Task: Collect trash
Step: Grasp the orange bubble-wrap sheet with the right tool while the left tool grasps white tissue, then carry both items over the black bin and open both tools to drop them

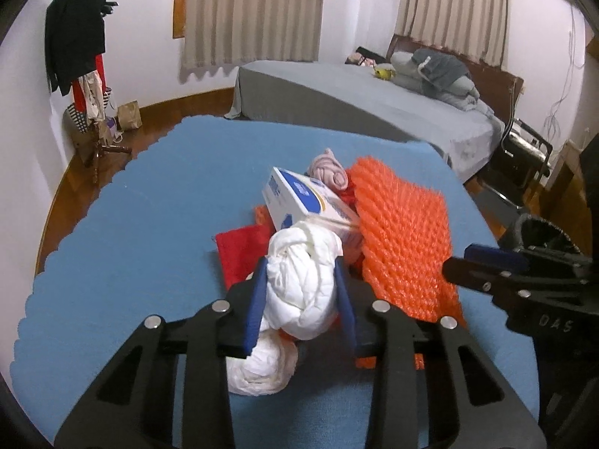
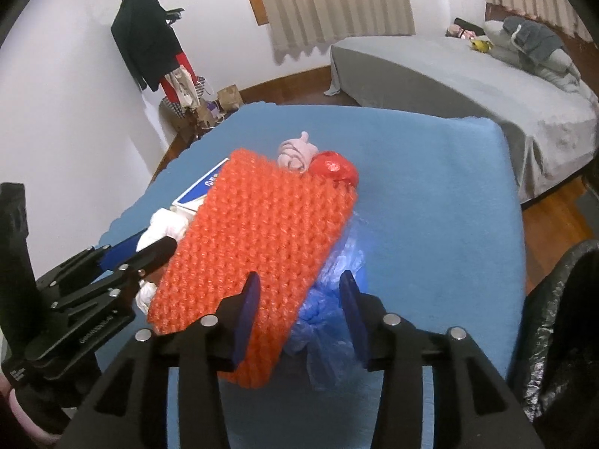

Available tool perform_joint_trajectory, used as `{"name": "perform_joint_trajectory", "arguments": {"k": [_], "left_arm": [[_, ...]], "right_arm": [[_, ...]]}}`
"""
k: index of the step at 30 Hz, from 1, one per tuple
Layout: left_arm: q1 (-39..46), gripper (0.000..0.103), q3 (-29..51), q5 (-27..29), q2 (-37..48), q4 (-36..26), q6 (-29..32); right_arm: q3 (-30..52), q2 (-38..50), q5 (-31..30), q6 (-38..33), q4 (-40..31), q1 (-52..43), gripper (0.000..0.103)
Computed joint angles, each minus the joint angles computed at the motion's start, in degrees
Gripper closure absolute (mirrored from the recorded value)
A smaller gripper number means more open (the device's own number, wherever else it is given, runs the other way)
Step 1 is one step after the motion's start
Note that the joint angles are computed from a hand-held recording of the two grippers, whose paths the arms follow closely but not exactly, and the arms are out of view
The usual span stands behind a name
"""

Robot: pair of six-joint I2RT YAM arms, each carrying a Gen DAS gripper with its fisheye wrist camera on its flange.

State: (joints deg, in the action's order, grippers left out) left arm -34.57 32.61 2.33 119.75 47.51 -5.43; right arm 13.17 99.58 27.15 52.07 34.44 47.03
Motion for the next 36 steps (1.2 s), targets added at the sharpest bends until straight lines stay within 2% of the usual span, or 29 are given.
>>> {"name": "perform_joint_trajectory", "arguments": {"k": [4, 8, 10, 11, 13, 18, 26, 31, 36], "left_arm": [[0.50, 0.070, -1.91, -0.11, -2.42, 1.16, -0.09], [0.87, 0.070, -2.95, -0.74, -3.80, 1.30, -0.23], [1.38, 0.070, -3.25, -0.38, -4.46, 0.89, -0.19], [1.48, 0.070, -3.36, -0.35, -4.84, 0.64, -0.14], [1.66, 0.070, -3.83, -0.39, -5.38, 0.72, 0.09], [1.44, 0.070, -4.81, -0.65, -7.76, -0.01, -0.16], [-0.84, 0.070, -7.72, -2.04, -14.41, -2.14, -0.51], [-3.78, 0.070, -8.32, -3.58, -18.65, -4.78, -1.65], [-7.63, 0.070, -8.56, -4.82, -21.28, -6.42, -2.84]], "right_arm": [[1.64, 2.49, -2.07, -0.93, 1.16, -1.26, 0.043], [3.44, 6.33, -5.41, -1.50, 3.41, -3.19, 0.044], [4.04, 7.53, -6.69, -2.75, 4.38, -3.83, 0.068], [4.03, 7.50, -7.06, -3.38, 4.95, -4.02, 0.071], [4.07, 6.61, -7.32, -4.08, 4.65, -4.04, 0.092], [2.03, 1.55, -5.29, -3.87, 3.02, -2.64, 0.093], [-1.99, -14.74, 1.52, -1.90, -6.16, 2.88, 0.093], [-3.18, -27.22, 6.14, -0.45, -16.35, 6.54, 0.094], [-3.31, -39.89, 12.39, 4.08, -30.90, 12.34, 0.094]]}}
